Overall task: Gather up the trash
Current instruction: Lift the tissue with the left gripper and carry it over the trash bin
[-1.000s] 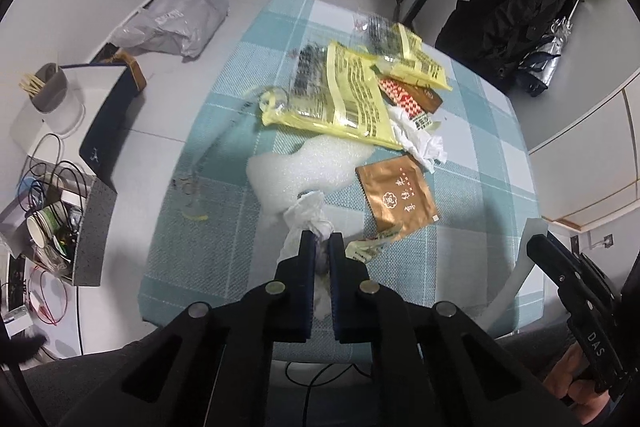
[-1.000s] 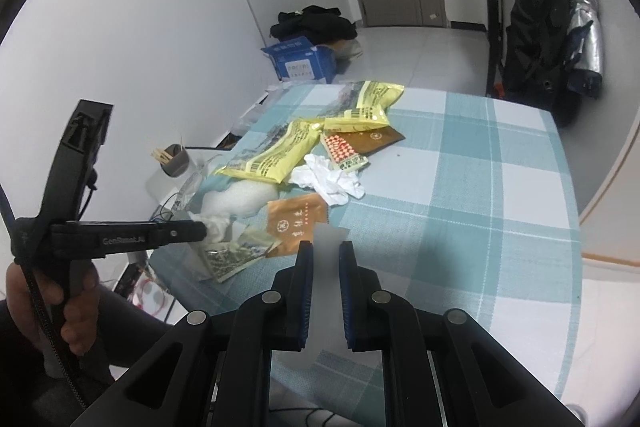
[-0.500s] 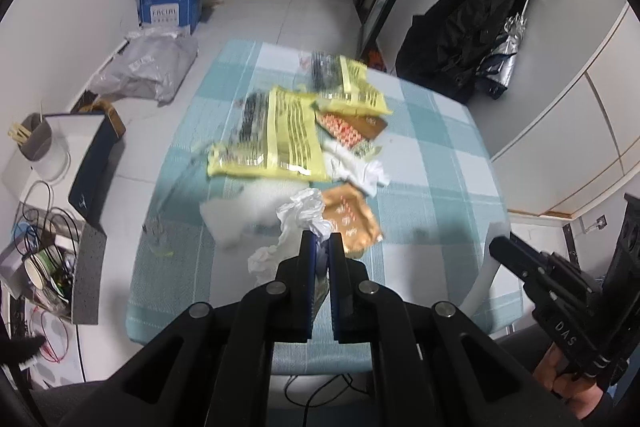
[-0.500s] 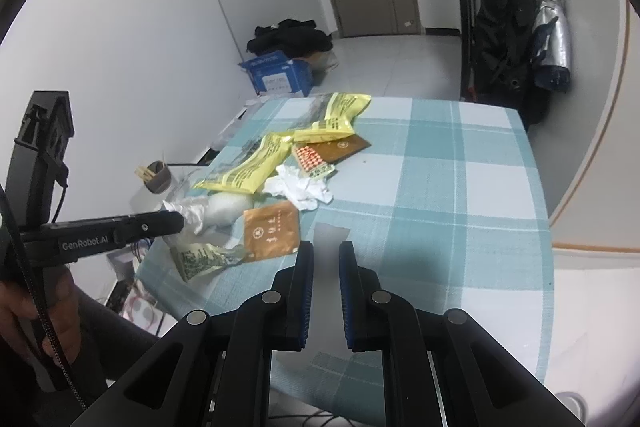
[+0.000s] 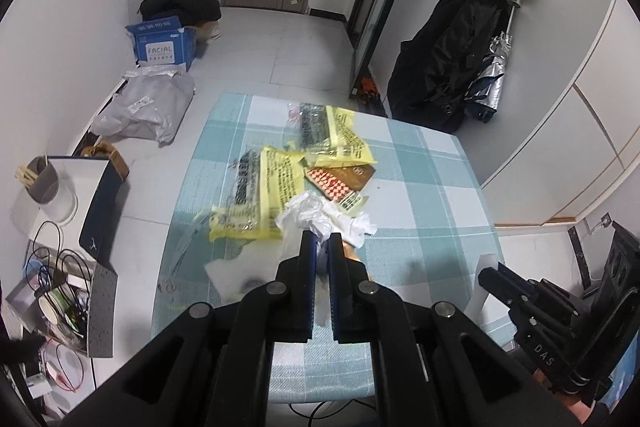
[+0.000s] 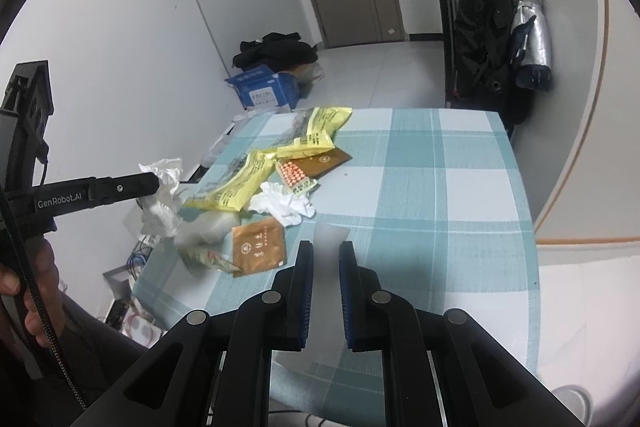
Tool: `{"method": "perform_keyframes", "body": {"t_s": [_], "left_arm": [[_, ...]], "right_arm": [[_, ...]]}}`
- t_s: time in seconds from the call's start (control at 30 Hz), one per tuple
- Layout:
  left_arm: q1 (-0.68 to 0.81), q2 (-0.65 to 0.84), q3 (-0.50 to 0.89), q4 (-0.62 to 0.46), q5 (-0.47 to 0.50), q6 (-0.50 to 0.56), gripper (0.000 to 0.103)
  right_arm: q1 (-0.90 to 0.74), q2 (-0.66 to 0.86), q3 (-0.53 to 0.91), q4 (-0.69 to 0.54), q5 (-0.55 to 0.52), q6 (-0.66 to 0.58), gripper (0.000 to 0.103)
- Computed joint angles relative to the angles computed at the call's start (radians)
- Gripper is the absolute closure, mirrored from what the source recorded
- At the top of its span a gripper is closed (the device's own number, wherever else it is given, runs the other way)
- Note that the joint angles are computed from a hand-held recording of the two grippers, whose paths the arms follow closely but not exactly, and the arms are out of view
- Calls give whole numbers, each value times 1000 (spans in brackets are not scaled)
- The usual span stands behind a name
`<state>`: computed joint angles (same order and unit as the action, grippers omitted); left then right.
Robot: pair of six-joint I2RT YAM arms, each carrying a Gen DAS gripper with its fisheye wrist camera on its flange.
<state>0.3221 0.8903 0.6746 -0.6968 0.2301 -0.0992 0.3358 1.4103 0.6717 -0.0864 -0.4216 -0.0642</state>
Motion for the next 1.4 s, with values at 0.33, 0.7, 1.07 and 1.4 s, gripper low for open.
{"method": "perform_keyframes", "body": {"t_s": [0.33, 0.7, 1.07, 1.4], "left_arm": [[-106, 1, 90, -44, -16, -47, 101], [-539, 164, 411, -8, -114, -243, 101], [-901, 628, 814, 34, -47, -296, 101], [-1127, 1206, 1219, -248, 46, -137, 101]], "right_arm": [[-37, -39, 13, -17, -40, 14, 91], [-467, -226, 249, -237, -357, -38, 91], [-1110, 29, 496, -451, -564, -225, 91], [-1299, 427, 438, -452, -330, -479, 91]]}}
